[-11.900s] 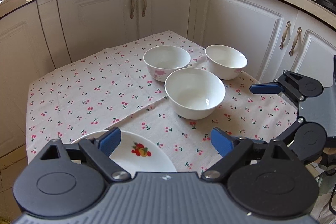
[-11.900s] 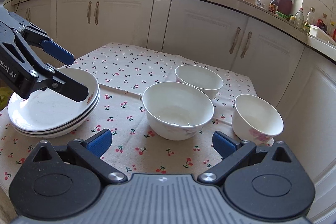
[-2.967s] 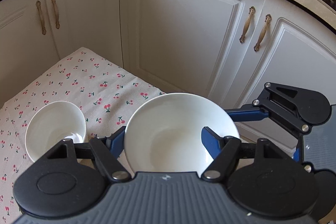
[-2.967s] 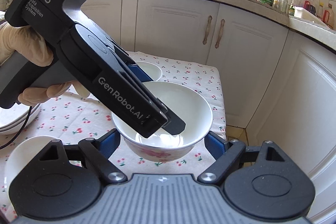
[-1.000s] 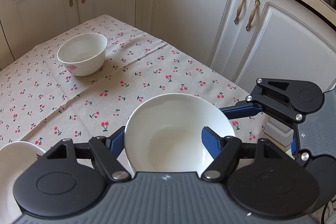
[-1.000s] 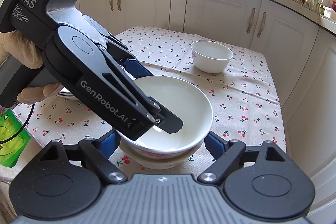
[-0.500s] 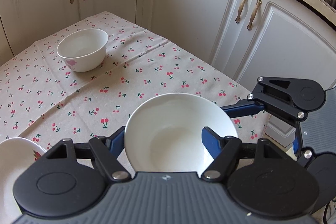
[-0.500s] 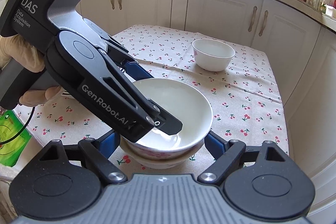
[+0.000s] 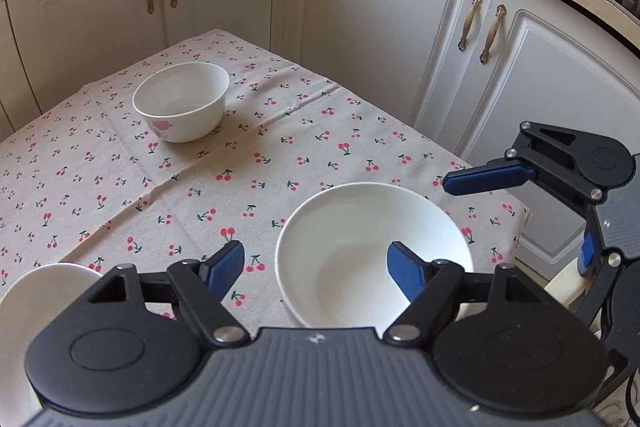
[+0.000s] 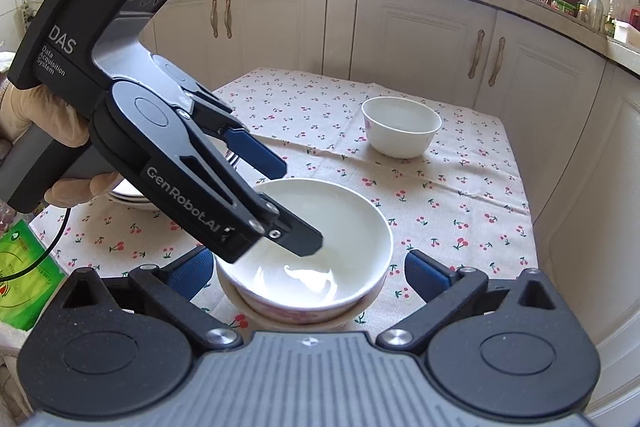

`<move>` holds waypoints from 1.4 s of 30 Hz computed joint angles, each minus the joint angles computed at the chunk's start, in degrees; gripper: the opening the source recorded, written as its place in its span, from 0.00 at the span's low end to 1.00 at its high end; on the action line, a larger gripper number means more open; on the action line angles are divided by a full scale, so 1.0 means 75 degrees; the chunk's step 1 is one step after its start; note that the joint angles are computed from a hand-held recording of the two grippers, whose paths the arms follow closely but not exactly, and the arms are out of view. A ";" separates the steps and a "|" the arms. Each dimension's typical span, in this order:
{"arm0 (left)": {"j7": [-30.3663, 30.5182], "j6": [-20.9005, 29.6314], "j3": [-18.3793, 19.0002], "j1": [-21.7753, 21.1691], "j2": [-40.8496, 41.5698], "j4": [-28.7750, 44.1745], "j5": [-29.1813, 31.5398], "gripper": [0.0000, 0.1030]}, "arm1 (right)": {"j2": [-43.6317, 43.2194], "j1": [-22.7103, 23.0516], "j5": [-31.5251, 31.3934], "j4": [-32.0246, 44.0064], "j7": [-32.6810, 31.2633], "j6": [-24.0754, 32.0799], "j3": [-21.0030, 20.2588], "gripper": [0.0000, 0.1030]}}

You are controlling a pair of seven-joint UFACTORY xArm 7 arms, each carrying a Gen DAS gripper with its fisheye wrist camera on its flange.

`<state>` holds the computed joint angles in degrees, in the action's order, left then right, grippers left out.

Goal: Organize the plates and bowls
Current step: 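Open the left tool and withdraw it from the nested bowls, then grasp the rim of the nested white and pink-flowered bowls with the left tool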

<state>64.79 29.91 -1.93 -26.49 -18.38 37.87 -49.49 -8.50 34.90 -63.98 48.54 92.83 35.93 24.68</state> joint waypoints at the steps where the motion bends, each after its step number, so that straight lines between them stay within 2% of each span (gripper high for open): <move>1: -0.0006 -0.0033 0.0015 0.0030 -0.0029 -0.0014 0.0011 0.79 | -0.0025 0.0001 -0.0025 0.0009 0.0041 0.0031 0.0010 1.00; 12: 0.0158 -0.0014 0.0216 0.0164 -0.0105 0.0000 -0.0154 0.81 | 0.0240 0.0119 0.0087 0.0226 -0.0005 0.0456 -0.0029 1.00; 21: 0.0258 0.0006 0.0209 0.0274 0.0191 0.0385 -0.0254 0.86 | -0.0119 -0.0001 -0.0087 0.0152 -0.0416 0.0303 -0.0150 1.00; 32: -0.0183 -0.0116 -0.0269 0.0816 0.1810 0.1989 0.0078 0.86 | -0.0430 -0.1173 -0.0453 -0.0055 -0.1308 -0.0836 -0.0540 1.00; 37: -0.0617 -0.0201 -0.0647 0.1169 0.2852 0.3019 0.0410 0.86 | 0.0049 -0.1676 -0.0852 0.0179 -0.1622 -0.1541 -0.0886 1.00; 42: -0.0995 -0.0322 -0.1055 0.1489 0.3847 0.4006 0.0786 0.86 | 0.0844 -0.1902 -0.1197 0.0655 -0.1861 -0.2213 -0.1363 1.00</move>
<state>57.33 27.50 -9.84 -15.33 10.47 67.92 -43.60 -2.17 20.64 -72.96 53.46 78.88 19.33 14.45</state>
